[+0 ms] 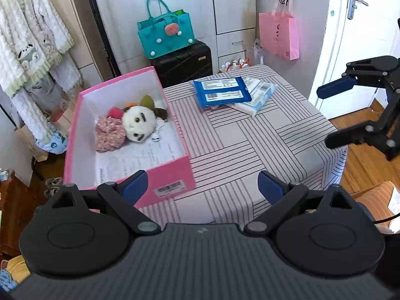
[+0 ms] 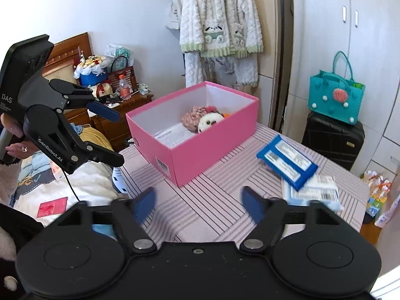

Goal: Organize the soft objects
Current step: 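Withdraw both tools from the box and move toward the blue wipe pack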

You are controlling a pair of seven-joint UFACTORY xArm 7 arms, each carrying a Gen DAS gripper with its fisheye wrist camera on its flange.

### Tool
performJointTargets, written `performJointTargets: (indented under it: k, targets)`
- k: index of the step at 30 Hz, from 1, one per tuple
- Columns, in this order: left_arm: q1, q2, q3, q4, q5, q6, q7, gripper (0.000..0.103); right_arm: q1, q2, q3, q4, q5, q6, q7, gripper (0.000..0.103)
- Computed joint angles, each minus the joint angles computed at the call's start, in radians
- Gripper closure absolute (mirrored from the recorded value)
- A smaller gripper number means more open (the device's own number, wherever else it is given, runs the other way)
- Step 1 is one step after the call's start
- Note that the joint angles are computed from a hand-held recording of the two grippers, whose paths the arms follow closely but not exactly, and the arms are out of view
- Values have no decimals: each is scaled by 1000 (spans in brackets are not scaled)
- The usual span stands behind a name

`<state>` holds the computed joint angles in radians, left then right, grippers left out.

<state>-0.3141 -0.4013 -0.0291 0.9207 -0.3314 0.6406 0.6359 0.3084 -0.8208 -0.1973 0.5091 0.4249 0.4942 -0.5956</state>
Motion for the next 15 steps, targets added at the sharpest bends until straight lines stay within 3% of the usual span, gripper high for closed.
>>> performJointTargets:
  k: [7, 12, 15]
  targets:
    - [-61, 24, -12, -92, -81, -194, -26, 7, 55, -34, -113, -86, 83, -80, -91, 12]
    - [-149, 80, 7, -105, -196, -358, -10, 7, 154, -15, -219, -158, 140, -300, -204, 10]
    - [-184, 135, 3, -74, -226, -433, -3, 7, 319, -24, -384, -177, 150, -486, -289, 9]
